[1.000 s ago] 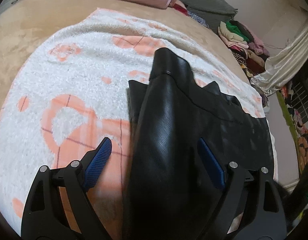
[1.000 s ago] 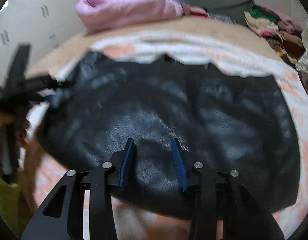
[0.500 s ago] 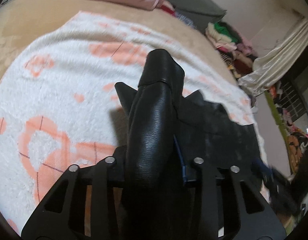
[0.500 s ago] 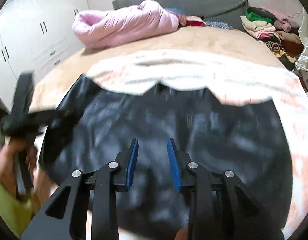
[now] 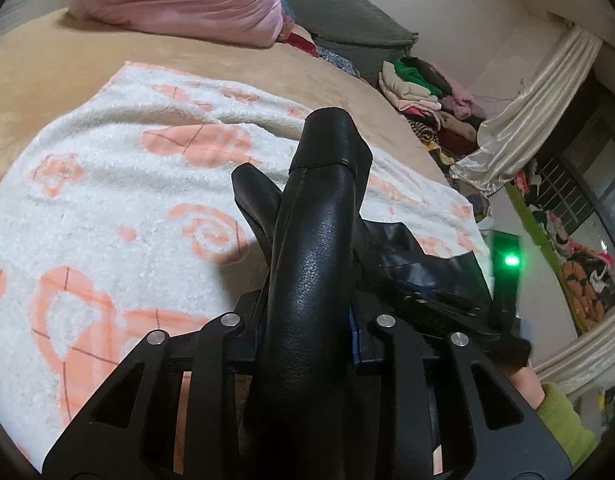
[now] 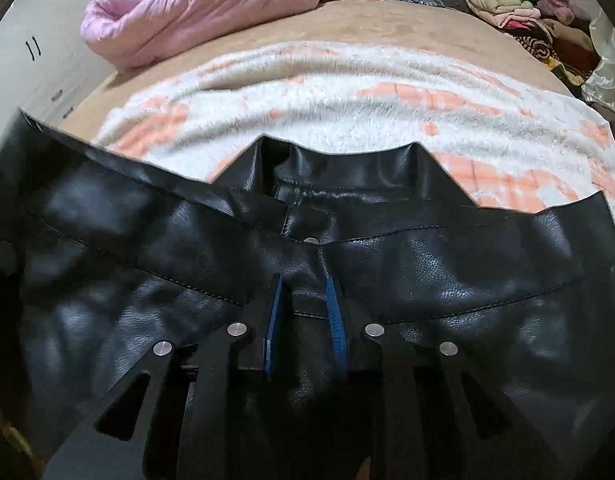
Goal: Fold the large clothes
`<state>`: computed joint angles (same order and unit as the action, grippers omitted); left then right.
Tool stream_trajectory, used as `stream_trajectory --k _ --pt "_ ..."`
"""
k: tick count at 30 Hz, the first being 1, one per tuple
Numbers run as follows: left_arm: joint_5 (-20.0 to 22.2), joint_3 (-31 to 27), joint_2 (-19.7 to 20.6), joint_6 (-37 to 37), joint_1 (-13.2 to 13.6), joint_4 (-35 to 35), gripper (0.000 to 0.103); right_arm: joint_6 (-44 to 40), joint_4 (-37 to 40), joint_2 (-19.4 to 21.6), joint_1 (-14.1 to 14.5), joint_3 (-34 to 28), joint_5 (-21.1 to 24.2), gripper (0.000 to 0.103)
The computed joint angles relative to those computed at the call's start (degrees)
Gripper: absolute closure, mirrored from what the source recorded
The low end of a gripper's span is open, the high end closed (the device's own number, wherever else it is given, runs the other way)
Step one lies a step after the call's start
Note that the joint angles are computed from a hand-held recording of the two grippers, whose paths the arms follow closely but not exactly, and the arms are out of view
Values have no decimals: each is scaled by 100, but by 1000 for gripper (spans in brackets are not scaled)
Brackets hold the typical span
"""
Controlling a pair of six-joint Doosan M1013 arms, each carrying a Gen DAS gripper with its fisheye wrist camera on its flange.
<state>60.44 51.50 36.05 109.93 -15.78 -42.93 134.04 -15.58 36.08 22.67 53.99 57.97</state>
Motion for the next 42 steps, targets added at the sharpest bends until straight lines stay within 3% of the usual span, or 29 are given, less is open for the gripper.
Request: stream_trajectory --k 3,6,10,13,14,15,16,18,20,22,28,33,35,37,40,42 --pt "139 -83 50 -56 45 -98 83 -23 -273 -482 158 578 -711 82" --pt "136 -96 52 -50 43 -105 83 89 -667 -859 417 1144 -963 81" --pt "293 -196 98 -138 63 -123 83 285 -472 -925 518 1510 -610 80" --pt "550 -393 208 -184 76 -83 83 318 -339 -923 493 1621 -736 79" --pt "566 -444 225 -191 66 18 83 343 -375 -943 501 1606 -776 76" --pt "641 -524 267 -202 77 18 83 378 -387 -1056 533 1680 -1116 66" --pt "735 -611 315 -242 85 -27 83 318 -435 -1165 580 1800 -1569 43" --pt "910 -801 433 -340 109 -114 83 161 -1147 -1151 848 1718 -1797 18" --pt "982 -874 474 -360 110 -90 83 -468 -1684 -995 1116 1559 -1852 17" --pt "1025 -885 478 -320 120 -131 83 -830 -2092 -760 1283 1323 -1606 10" --pt "1139 -941 552 -360 167 -236 83 -1184 -3632 -59 1669 724 -679 9" --pt "1169 -955 571 -394 177 -291 83 -977 -3979 182 1659 443 -537 10" --pt "1172 -959 581 -420 179 -284 83 -883 -4269 138 1697 565 -624 19" --pt "1161 -945 577 -425 185 -311 83 -967 -4448 33 1728 776 -911 47" --pt "999 -788 454 -258 166 -333 83 -646 -4919 -134 1767 1064 -1064 66" --pt "827 -639 323 -46 140 -422 83 -271 -4961 -264 1742 1176 -1179 72"
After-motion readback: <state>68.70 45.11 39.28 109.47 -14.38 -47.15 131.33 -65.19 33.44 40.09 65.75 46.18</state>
